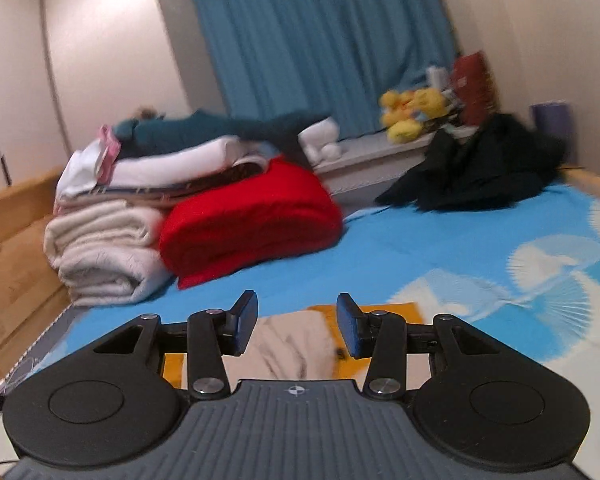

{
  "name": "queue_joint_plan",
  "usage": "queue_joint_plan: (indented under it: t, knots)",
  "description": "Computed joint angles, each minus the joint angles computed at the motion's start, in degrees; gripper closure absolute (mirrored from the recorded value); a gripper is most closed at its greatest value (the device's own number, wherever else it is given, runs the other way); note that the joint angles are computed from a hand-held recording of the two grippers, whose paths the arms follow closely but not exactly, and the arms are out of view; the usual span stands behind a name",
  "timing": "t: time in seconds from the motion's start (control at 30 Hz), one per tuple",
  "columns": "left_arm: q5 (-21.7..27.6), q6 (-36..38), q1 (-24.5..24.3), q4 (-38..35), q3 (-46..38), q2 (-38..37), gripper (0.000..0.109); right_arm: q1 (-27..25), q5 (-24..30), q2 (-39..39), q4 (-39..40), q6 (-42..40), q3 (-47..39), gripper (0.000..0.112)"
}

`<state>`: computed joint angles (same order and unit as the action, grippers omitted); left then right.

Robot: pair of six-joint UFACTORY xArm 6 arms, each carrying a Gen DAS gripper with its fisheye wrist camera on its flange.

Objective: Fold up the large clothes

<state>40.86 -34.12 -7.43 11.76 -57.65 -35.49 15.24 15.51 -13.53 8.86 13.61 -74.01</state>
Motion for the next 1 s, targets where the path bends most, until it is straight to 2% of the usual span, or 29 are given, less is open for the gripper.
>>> queue_joint_plan:
  t: [0.07, 0.17, 0.23, 0.33, 0.47, 0.6, 0.67, 0.73, 0.87, 0.93, 1.0]
  knots:
    - [4.8, -0.8, -0.8, 0.8, 4.3, -8.1, 0.076, -1.0, 0.2, -9.0, -1.7, 2.0, 8.0, 0.067]
    - [13.1, -3.9, -4.8, 4.2, 8.2, -19.2, 0.076, -3.1, 1.5, -24.0, -7.0, 2.6, 20.1, 0.067]
    - [18.7, -8.4, -9.8, 8.7, 10.1, -25.4, 0.076, -4.9, 2.6, -33.1, -8.6, 1.2, 26.6, 0.067]
    - [25.9, -18.7, -18.3, 14.9, 11.6, -31.7, 0.076, -7.7, 7.1, -45.8, -10.2, 0.6, 34.2, 0.067]
    - [34.0, -29.9, -27.7, 18.8, 10.7, -33.7, 0.076, -12.6, 11.6, -55.0, -7.2, -2.8, 39.7, 0.067]
    - [37.4, -33.4, -33.9, 21.8, 9.7, -32.7, 0.076, -17.3, 17.4, -56.6, 0.1, -6.9, 41.4, 0.067]
    - [36.2, -31.8, -31.8, 19.7, 10.8, -32.5, 0.076, -19.0, 21.4, -56.1, 3.5, -8.1, 41.7, 0.067]
    - [35.1, -29.8, -29.0, 16.6, 12.7, -33.0, 0.076, -19.1, 23.1, -53.8, 4.6, -6.7, 41.6, 0.067]
    - [33.5, -23.3, -20.0, 7.6, 17.0, -33.4, 0.076, -17.7, 25.2, -49.8, 4.2, -5.3, 41.8, 0.067]
    - [31.3, -21.8, -13.6, 0.8, 20.3, -34.1, 0.076, -17.2, 26.4, -48.7, 3.3, -6.2, 42.4, 0.067]
    - [32.8, -18.9, -10.9, -2.4, 19.9, -30.8, 0.076, -16.9, 27.4, -46.3, 2.2, -6.5, 42.0, 0.067]
